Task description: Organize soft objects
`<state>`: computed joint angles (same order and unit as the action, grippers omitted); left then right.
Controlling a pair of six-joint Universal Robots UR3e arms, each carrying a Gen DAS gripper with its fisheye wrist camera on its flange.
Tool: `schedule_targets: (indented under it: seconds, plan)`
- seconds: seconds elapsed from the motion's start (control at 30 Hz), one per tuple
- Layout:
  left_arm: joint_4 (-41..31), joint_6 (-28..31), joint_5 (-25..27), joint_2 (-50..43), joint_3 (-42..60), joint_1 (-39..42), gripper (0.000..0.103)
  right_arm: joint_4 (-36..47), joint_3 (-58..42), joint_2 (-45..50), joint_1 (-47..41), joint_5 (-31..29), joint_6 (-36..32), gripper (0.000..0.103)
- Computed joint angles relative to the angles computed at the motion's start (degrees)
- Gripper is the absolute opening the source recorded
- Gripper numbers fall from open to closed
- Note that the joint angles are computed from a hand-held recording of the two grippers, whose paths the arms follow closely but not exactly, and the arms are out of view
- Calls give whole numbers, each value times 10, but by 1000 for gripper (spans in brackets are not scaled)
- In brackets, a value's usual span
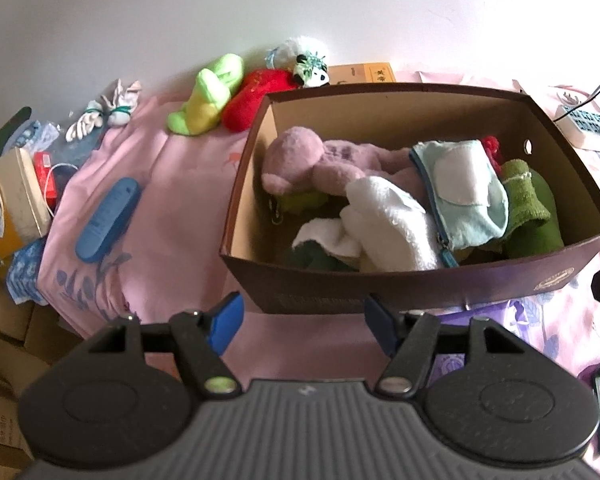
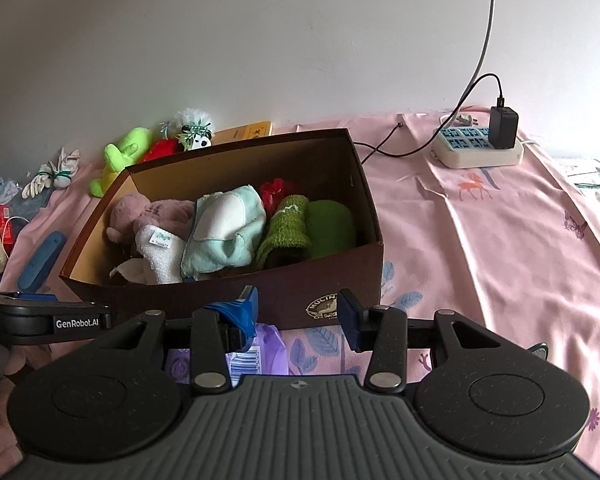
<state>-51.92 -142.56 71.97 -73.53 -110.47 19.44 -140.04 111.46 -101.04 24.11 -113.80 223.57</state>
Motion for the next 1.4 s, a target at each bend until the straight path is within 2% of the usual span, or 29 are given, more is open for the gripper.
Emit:
schedule_targets:
  seconds: [1.4]
  plan:
    - [8, -2, 13, 20, -30, 4, 67, 3, -5, 12, 16, -7, -8, 28]
